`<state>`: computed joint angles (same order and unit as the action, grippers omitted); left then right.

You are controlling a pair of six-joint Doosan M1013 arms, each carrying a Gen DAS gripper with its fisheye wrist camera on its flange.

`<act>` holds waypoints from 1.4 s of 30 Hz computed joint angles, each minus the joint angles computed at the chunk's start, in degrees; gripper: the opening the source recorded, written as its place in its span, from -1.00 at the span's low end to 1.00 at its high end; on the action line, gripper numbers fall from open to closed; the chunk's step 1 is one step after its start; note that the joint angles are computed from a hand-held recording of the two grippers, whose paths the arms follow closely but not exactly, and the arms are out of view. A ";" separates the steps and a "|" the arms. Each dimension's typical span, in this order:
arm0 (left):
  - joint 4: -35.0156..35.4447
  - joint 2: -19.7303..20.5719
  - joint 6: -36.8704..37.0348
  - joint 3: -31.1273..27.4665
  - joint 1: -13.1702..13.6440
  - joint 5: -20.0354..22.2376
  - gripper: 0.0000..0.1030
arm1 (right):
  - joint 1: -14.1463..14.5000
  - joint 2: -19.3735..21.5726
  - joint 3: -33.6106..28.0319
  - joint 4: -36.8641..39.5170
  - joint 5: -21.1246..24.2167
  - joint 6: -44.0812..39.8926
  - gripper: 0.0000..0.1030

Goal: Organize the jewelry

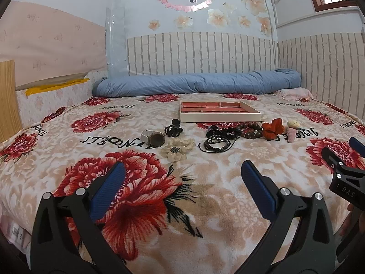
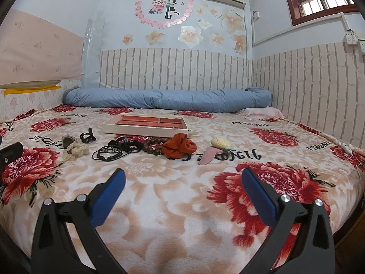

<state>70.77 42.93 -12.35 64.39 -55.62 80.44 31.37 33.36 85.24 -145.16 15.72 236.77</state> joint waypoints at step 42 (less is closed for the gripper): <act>0.36 0.00 0.56 -0.25 -0.30 0.76 0.91 | -0.40 -0.45 0.61 -1.49 0.36 1.46 0.93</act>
<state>71.13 42.94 -11.79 64.15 -55.91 81.20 30.97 32.91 85.85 -146.65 16.08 238.23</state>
